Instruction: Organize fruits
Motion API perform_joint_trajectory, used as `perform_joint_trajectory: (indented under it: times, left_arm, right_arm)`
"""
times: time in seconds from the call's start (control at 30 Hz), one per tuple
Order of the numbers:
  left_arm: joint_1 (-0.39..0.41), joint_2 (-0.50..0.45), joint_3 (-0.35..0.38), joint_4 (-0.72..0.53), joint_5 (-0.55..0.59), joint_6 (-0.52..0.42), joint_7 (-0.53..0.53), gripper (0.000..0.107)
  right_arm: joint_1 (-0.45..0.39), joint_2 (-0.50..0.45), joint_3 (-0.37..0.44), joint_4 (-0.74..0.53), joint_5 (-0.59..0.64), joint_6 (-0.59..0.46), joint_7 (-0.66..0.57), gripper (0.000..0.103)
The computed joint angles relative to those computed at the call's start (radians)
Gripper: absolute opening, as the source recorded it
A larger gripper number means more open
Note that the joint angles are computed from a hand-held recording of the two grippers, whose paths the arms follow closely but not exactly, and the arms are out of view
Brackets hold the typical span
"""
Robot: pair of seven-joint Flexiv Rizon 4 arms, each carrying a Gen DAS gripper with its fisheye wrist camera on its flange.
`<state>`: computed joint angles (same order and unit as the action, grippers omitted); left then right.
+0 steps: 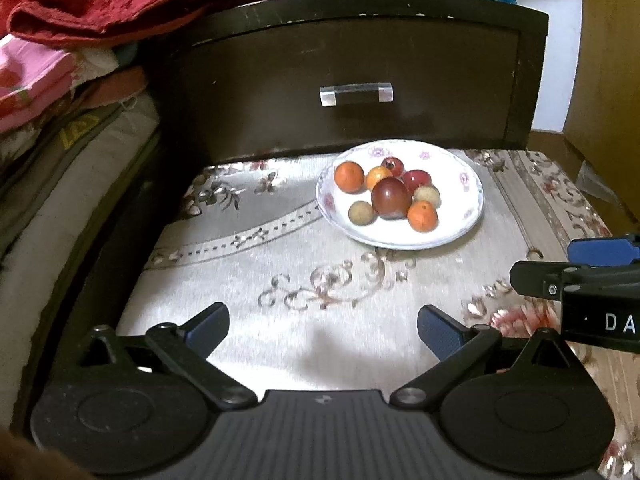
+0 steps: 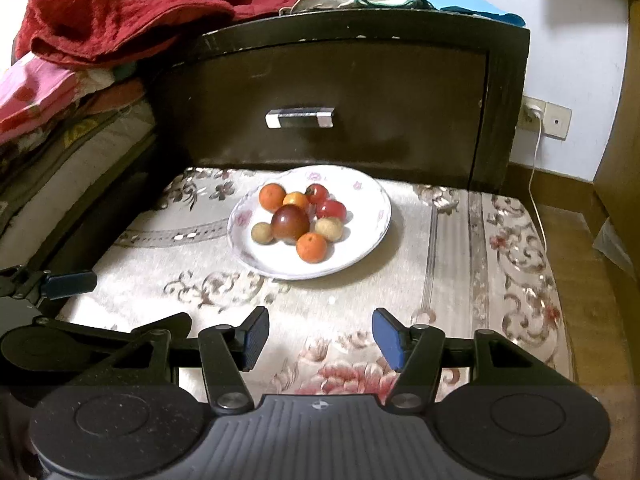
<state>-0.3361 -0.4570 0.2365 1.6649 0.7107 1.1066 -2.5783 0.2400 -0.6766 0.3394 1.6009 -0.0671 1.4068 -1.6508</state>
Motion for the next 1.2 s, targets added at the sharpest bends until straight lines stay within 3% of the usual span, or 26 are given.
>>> perform_joint_trajectory:
  times: [0.47,1.2]
  left_arm:
    - [-0.019,0.073,-0.026,0.081,0.073,-0.033,-0.087,0.103]
    - [-0.005,0.134,-0.098,0.152,0.111,-0.109,-0.140,0.103]
  right_arm:
    - [-0.031,0.079,0.039,0.121,0.035,0.012,-0.036,0.056]
    - [-0.019,0.150,0.025,0.237,0.039,0.012,-0.027,0.056]
